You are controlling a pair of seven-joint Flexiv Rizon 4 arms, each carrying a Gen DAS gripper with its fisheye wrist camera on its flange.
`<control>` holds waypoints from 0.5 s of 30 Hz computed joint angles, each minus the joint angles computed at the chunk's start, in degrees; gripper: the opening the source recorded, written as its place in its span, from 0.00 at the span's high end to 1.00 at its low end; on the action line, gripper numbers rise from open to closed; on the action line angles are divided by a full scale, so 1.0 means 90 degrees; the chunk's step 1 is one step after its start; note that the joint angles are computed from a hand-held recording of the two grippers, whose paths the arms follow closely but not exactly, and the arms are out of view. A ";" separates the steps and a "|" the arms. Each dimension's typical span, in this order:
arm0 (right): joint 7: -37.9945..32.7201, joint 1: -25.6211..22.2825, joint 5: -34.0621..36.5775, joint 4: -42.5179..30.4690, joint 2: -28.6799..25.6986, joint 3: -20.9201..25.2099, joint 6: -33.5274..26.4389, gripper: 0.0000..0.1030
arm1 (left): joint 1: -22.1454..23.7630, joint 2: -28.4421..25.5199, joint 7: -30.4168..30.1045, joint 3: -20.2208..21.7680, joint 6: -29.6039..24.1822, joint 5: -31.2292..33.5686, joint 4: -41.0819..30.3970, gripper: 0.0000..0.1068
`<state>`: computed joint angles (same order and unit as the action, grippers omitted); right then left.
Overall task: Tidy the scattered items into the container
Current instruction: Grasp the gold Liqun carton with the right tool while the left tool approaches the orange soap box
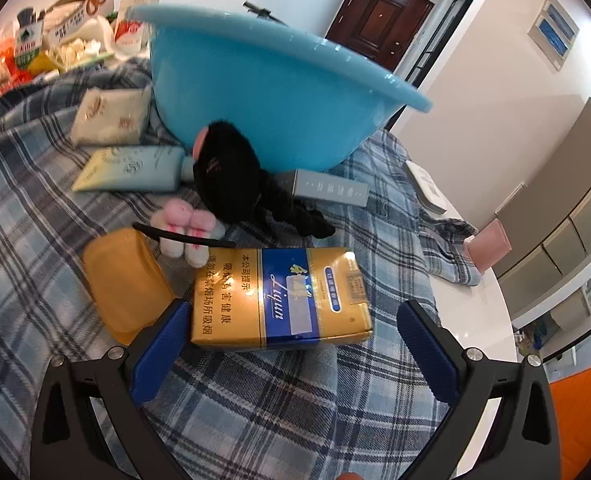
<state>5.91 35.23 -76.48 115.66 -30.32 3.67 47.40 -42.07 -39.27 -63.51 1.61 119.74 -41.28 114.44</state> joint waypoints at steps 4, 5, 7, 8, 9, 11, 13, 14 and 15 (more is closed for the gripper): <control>-0.0081 -0.0016 -0.0085 -0.0054 -0.0067 -0.0028 0.0101 0.00 | -0.0025 0.0006 0.0007 0.0030 -0.0069 -0.0035 -0.0011 0.04; -0.0043 -0.0026 -0.0128 -0.0055 -0.0070 -0.0040 0.0146 0.00 | -0.0035 0.0005 0.0009 0.0042 -0.0088 -0.0045 -0.0016 0.04; 0.0042 -0.0062 -0.0215 -0.0041 -0.0074 -0.0056 0.0254 0.00 | -0.0050 0.0004 0.0009 0.0064 -0.0121 -0.0053 -0.0025 0.04; 0.0090 -0.0082 -0.0256 -0.0030 -0.0075 -0.0061 0.0312 0.00 | -0.0058 0.0004 0.0008 0.0075 -0.0134 -0.0055 -0.0028 0.04; 0.0163 -0.0107 -0.0327 -0.0010 -0.0067 -0.0074 0.0378 0.00 | -0.0053 0.0006 -0.0002 0.0076 -0.0136 -0.0038 -0.0026 0.04; 0.0346 -0.0179 -0.0530 0.0035 -0.0052 -0.0100 0.0559 0.02 | -0.0054 0.0006 -0.0016 0.0086 -0.0147 -0.0021 -0.0026 0.04; 0.0577 -0.0287 -0.0769 0.0085 -0.0029 -0.0116 0.0788 0.13 | -0.0058 0.0006 -0.0029 0.0095 -0.0169 -0.0016 -0.0030 0.04; 0.0709 -0.0337 -0.0893 0.0107 -0.0019 -0.0123 0.0877 0.13 | -0.0053 0.0004 -0.0043 0.0092 -0.0175 0.0000 -0.0031 0.04; 0.0798 -0.0371 -0.0990 0.0119 -0.0017 -0.0123 0.0919 0.13 | -0.0017 0.0009 -0.0070 0.0067 -0.0180 0.0050 -0.0024 0.04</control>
